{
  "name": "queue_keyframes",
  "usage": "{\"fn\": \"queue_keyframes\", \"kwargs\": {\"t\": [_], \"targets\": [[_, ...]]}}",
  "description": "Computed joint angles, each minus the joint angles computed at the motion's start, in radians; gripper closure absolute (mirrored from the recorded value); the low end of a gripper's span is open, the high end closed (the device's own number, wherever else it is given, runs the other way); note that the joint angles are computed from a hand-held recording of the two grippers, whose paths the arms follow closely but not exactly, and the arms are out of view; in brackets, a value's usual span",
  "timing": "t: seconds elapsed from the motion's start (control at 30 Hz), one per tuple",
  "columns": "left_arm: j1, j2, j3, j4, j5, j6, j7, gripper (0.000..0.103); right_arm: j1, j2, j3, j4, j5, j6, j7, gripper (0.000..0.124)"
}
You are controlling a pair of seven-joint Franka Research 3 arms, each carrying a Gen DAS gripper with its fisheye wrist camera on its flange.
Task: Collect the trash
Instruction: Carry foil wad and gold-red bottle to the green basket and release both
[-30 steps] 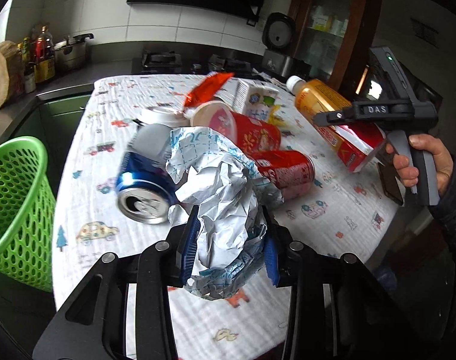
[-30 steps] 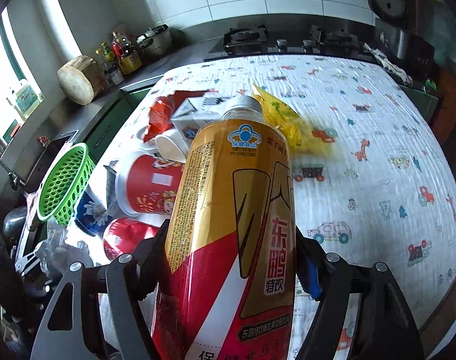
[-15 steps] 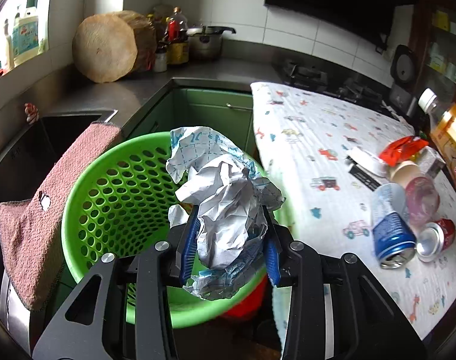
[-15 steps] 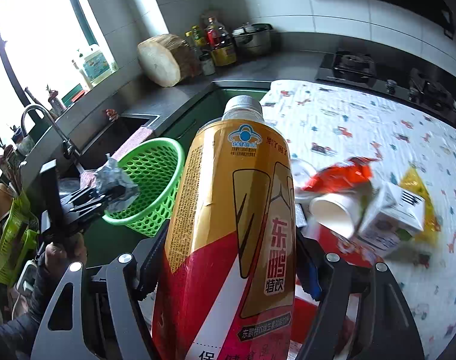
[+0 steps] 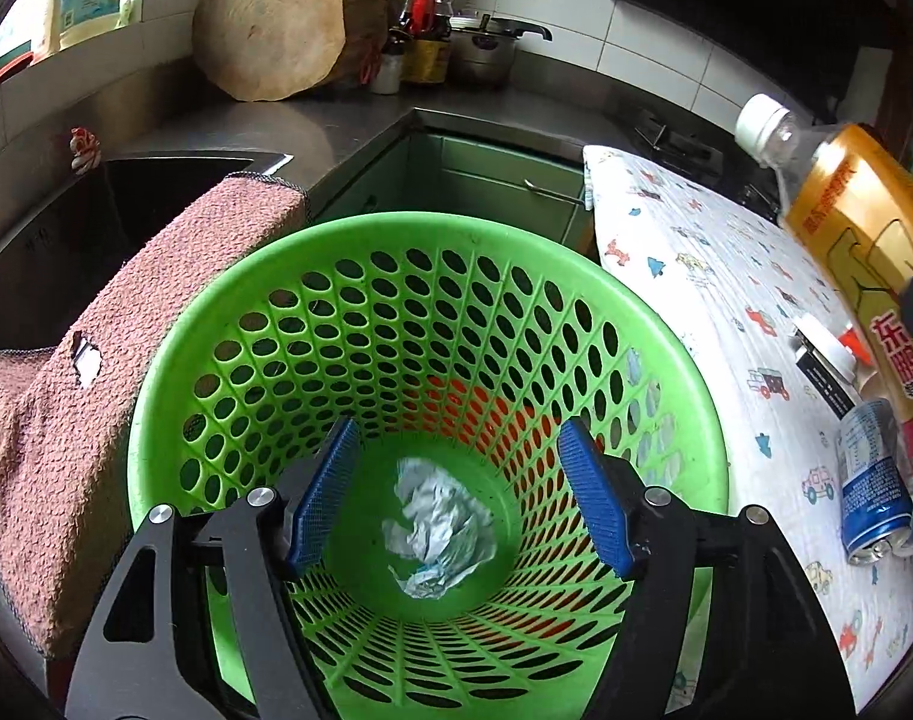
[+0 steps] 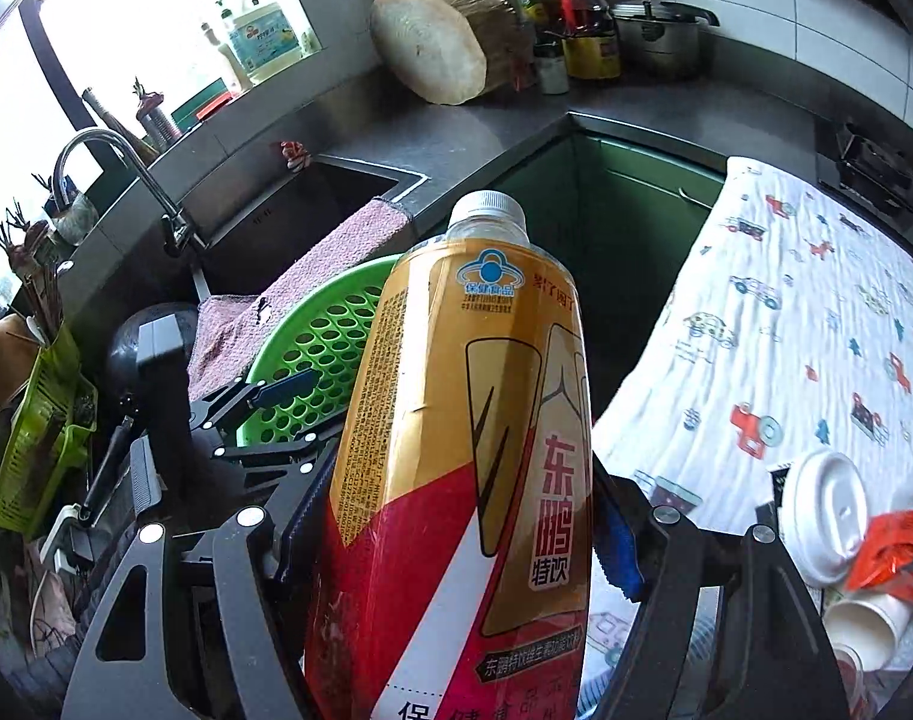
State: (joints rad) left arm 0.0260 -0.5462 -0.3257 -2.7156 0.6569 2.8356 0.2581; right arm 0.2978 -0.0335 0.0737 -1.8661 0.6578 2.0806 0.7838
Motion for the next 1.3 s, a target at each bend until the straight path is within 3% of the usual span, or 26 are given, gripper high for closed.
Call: {"fn": "queue_keyframes", "kwargs": {"t": [0.27,0.63,0.77,0.93,1.07,1.3], "targets": [[-0.005,-0.188,0.0,-0.115,-0.026,-0.024,-0.032,0.022,0.06,0.099,0.053,0.082,-0.055,0.007,0.052,0.053],[-0.101,-0.504,-0.039,-0.25,-0.11,-0.224,-0.122,0.016,0.182,0.294,0.101,0.197,-0.258,0.017,0.212,0.053],[-0.138,-0.542,-0.05,-0.257,-0.114,-0.3,-0.133,0.016,0.222,0.346,0.101,0.216,-0.344,0.022,0.273,0.053],[-0.166,-0.569,-0.034,-0.282,-0.116,-0.317,-0.15,0.016,0.242,0.368,0.101,0.209,-0.397,0.053,0.305,0.052],[-0.172,-0.556,-0.035,-0.283,-0.116,-0.315,-0.162,0.016,0.226,0.348,0.109,0.178,-0.364,0.085,0.281,0.044],[-0.18,-0.531,-0.044,-0.255,-0.106,-0.311,-0.178,0.016,0.172,0.212,0.106,0.069,-0.264,0.122,0.177,0.042]]}}
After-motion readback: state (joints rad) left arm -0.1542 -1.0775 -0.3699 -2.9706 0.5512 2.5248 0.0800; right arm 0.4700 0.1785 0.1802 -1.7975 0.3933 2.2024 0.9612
